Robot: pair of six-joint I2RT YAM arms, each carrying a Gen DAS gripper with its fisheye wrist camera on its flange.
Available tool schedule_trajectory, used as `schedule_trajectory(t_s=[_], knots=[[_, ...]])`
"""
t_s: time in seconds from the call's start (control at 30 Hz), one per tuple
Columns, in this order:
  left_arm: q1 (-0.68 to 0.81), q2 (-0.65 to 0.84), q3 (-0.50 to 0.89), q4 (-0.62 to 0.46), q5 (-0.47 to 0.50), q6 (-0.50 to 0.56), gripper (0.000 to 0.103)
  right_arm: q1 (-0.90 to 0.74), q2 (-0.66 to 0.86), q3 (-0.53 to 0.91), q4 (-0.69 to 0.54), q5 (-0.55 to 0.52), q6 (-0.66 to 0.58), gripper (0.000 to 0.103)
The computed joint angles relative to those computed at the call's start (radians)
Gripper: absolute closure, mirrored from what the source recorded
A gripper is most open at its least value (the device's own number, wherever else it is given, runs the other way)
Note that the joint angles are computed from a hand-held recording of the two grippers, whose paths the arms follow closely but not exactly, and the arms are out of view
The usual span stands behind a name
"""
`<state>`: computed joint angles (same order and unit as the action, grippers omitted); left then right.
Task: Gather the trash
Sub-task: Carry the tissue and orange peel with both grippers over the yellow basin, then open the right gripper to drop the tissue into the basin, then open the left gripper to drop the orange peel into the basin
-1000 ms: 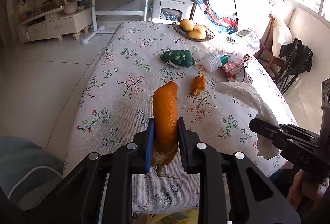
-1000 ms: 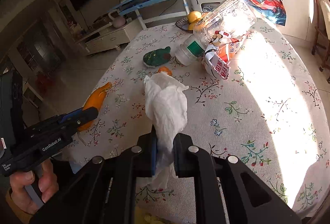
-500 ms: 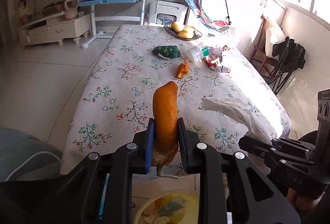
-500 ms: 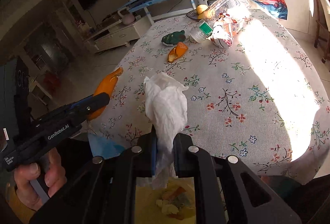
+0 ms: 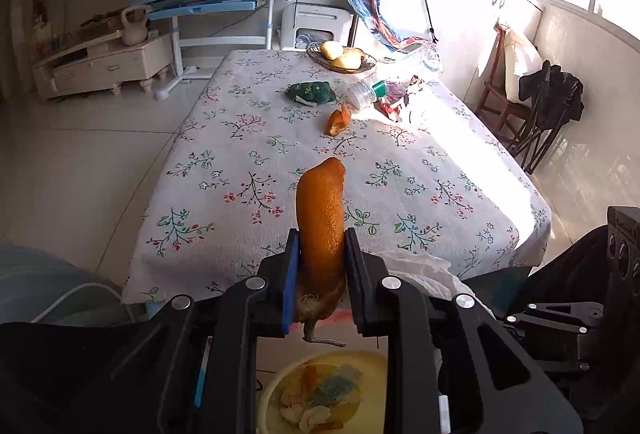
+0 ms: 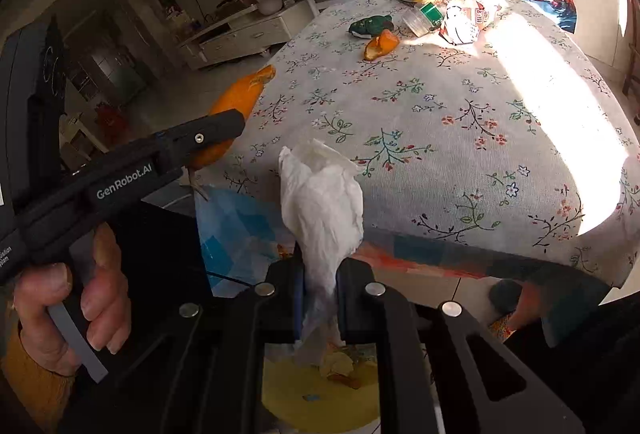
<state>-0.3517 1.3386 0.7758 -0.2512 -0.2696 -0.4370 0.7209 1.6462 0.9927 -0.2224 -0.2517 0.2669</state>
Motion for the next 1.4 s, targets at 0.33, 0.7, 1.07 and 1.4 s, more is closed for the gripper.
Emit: schedule_trajectory(t_s=[0.33,0.7,1.07,1.4], knots=[[-0.038,-0.048,-0.031,-0.022,-0.026,-0.021,0.082,0.109,0.065,0.031,-0.138,0.014,-0.059,0.090],[-0.072,-0.088,-0.057,-0.049,-0.044,-0.042,0.082,0.151,0.082,0.027,-0.182,0.040,-0.069,0.061],[-0.110,-0.115,-0.074,-0.080,-0.066,-0.061,0.082,0.107,0.006,-0.025,-0.115,0.047,0.025,0.042],[-0.149,-0.130,-0.087,-0.103,-0.087,-0.079,0.082,0.050,-0.075,-0.094,-0.028,0.032,0.117,0.042]])
